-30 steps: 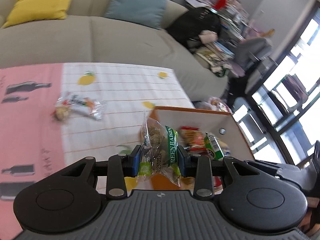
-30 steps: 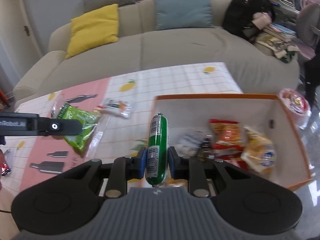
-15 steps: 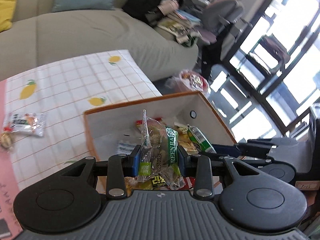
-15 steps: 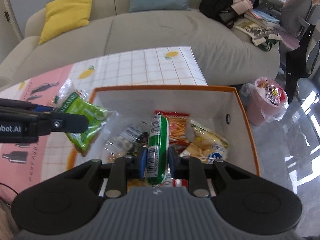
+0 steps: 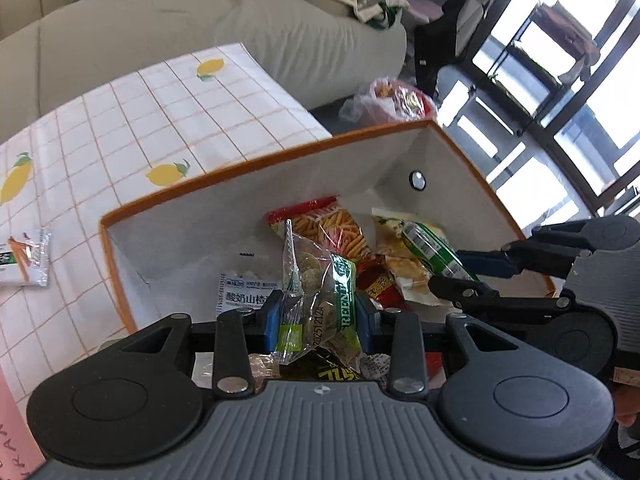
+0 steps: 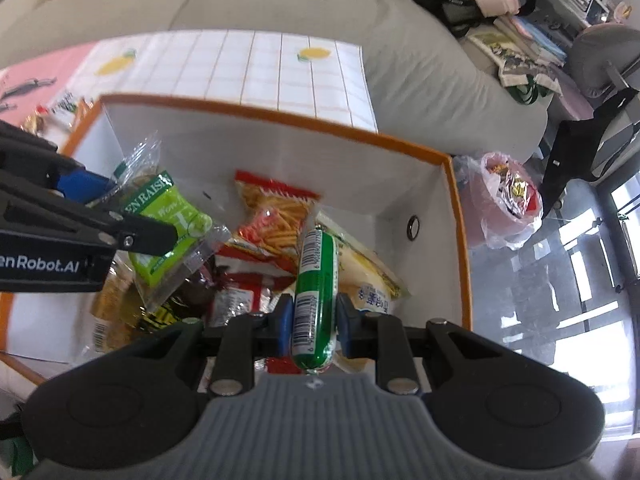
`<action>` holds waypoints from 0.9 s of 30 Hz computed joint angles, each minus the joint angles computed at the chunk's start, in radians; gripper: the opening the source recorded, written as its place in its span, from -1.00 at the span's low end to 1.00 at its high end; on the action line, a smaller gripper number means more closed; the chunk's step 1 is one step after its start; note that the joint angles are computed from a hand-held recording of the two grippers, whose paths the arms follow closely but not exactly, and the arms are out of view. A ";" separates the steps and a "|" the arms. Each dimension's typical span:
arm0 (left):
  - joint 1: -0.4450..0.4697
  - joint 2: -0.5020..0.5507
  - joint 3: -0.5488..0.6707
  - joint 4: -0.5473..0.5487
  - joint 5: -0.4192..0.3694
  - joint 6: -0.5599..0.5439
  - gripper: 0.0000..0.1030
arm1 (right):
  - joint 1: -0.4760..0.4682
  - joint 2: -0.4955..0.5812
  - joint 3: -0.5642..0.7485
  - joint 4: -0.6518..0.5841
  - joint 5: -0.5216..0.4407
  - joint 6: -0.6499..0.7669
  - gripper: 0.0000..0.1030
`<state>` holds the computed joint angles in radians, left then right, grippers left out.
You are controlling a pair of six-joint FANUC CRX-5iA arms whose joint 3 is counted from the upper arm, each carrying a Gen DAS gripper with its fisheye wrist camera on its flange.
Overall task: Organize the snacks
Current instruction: 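Carry the raisin pack and green sausage into the orange box and open both tools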
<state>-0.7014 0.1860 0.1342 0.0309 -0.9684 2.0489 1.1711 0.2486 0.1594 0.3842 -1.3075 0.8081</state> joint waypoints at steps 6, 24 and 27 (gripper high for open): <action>0.005 0.055 0.043 -0.002 -0.053 -0.044 -0.20 | -0.018 0.034 0.019 -0.014 -0.010 0.041 -0.60; -0.003 0.074 0.100 -0.088 -0.108 0.026 0.26 | -0.022 0.098 0.081 -0.057 -0.049 0.111 -0.58; -0.028 0.080 0.138 -0.160 -0.148 0.047 0.38 | -0.019 0.098 0.086 -0.050 -0.055 0.110 -0.35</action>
<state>-0.7298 0.2658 0.2721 -0.1289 -1.1160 2.0957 1.1518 0.3464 0.2454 0.3339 -1.3620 0.9176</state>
